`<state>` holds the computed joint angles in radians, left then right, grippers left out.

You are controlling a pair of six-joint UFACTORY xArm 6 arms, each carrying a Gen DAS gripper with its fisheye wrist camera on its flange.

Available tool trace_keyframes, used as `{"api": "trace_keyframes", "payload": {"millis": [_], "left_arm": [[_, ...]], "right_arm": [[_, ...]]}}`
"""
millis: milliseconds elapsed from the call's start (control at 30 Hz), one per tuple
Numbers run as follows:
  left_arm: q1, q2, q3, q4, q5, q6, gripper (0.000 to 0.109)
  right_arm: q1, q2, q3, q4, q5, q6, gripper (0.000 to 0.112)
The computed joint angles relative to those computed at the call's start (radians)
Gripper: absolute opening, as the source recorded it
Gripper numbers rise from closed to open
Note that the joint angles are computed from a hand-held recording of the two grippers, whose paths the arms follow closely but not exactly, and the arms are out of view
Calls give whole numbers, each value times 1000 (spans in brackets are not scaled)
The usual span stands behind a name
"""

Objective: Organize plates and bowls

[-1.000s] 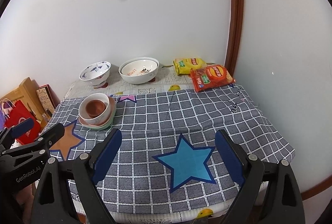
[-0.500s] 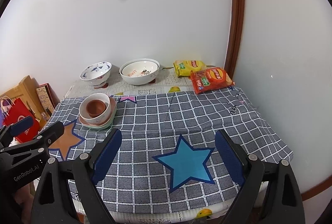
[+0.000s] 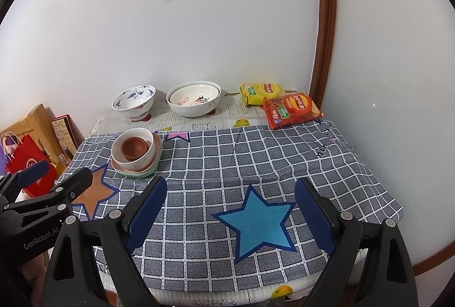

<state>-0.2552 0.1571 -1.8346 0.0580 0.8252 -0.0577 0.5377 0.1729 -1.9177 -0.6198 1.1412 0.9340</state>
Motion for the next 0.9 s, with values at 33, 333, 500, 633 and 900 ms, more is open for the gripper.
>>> {"api": "trace_keyframes", "payload": {"millis": [33,333,500,633,900], "left_arm": [[0,1,-1,-3,0,2,91],[3,4,-8,-10,9,10,91],[4,5,-10,-10,11,8,92],[6,3,-9,-13,10,11,92],[6,0,-3,-10,5,7,92]], "right_arm": [[0,-1,1,0,-1,0,90],[6,-8,7,-8,-6,1,91],[8,-8,5,-10,-5,1,91],[9,-10,8,-11,-8,1,91],[11,-9,5,-17,-7,-2,91]]}}
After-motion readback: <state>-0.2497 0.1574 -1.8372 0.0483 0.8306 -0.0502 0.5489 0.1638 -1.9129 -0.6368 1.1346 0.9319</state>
